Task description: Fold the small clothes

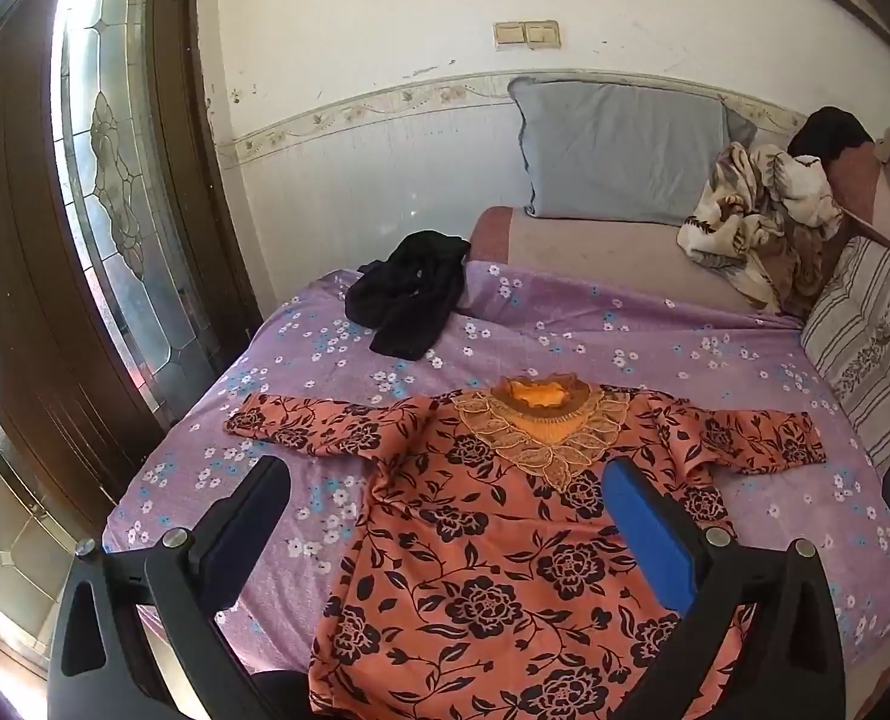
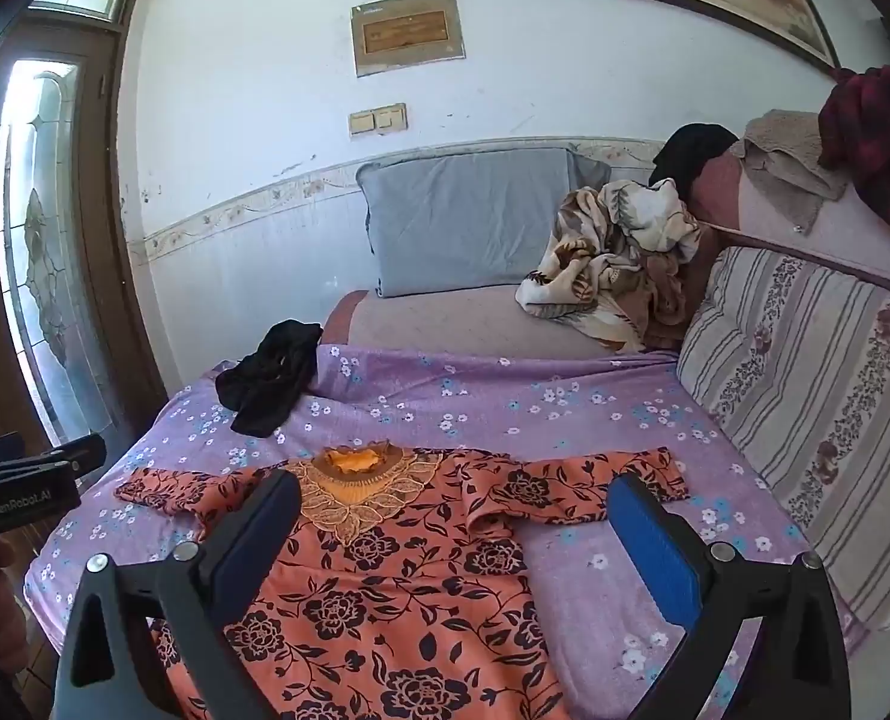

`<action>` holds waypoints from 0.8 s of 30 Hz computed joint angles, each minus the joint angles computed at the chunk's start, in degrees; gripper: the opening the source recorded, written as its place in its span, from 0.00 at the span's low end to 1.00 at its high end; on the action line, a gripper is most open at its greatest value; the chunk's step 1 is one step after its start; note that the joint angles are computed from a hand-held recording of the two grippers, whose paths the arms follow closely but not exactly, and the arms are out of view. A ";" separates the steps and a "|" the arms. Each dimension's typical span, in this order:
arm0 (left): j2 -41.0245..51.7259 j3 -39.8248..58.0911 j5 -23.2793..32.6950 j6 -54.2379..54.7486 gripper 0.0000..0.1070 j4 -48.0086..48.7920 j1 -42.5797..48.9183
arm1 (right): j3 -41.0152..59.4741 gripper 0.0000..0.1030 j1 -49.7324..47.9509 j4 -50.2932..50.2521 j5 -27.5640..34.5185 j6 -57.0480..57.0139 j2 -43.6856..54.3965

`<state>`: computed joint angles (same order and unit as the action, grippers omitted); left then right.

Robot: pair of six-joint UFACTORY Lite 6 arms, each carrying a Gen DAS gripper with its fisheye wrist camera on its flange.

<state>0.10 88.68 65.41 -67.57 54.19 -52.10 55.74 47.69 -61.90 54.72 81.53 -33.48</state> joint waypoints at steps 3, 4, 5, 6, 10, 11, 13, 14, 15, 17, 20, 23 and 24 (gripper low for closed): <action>-0.68 -1.85 -0.14 -0.14 0.96 0.04 -0.01 | 0.10 1.00 1.81 -0.38 2.62 0.75 0.22; 1.46 0.41 -0.05 0.64 0.96 0.24 -0.27 | 0.14 1.00 2.25 -0.41 3.22 0.97 0.35; 1.65 0.26 -0.25 0.76 0.96 0.04 -0.15 | 0.12 1.00 2.67 -0.40 3.60 1.26 0.41; 1.49 -0.15 -0.38 0.63 0.96 0.15 0.03 | 0.10 1.00 3.01 -0.24 3.72 1.48 0.45; 0.20 -2.08 -0.29 0.25 0.96 0.84 0.32 | 1.22 1.00 3.40 1.09 3.31 1.47 2.03; -0.07 -2.54 -0.36 0.27 0.96 0.87 0.65 | 1.19 1.00 3.22 1.44 2.84 1.28 2.25; -0.28 -3.06 -0.44 0.17 0.96 0.83 0.98 | 1.51 1.00 3.44 1.69 2.60 1.21 3.08; -0.66 -3.70 -0.69 0.02 0.96 0.75 1.30 | 1.54 1.00 3.78 1.58 2.57 1.50 3.50; -1.02 -4.32 -0.95 -0.15 0.96 0.70 1.60 | 1.72 1.00 3.95 1.62 2.33 1.65 4.10; -1.56 -5.29 -1.52 -0.20 0.96 0.50 2.27 | 1.95 1.00 4.43 1.61 2.03 1.95 5.00; -2.38 -6.68 -2.38 -0.20 0.96 0.06 3.25 | 3.15 1.00 4.76 1.88 1.73 1.34 6.62; -3.20 -7.72 -3.14 0.00 0.96 -0.30 4.25 | 4.35 1.00 4.91 2.24 1.27 0.77 8.29; -3.39 -7.94 -3.31 0.09 0.96 -0.38 4.58 | 4.39 1.00 5.20 2.20 1.28 0.98 8.56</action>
<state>-3.30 80.73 62.09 -67.48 53.81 -47.52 60.13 52.89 -59.70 56.00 82.51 -24.93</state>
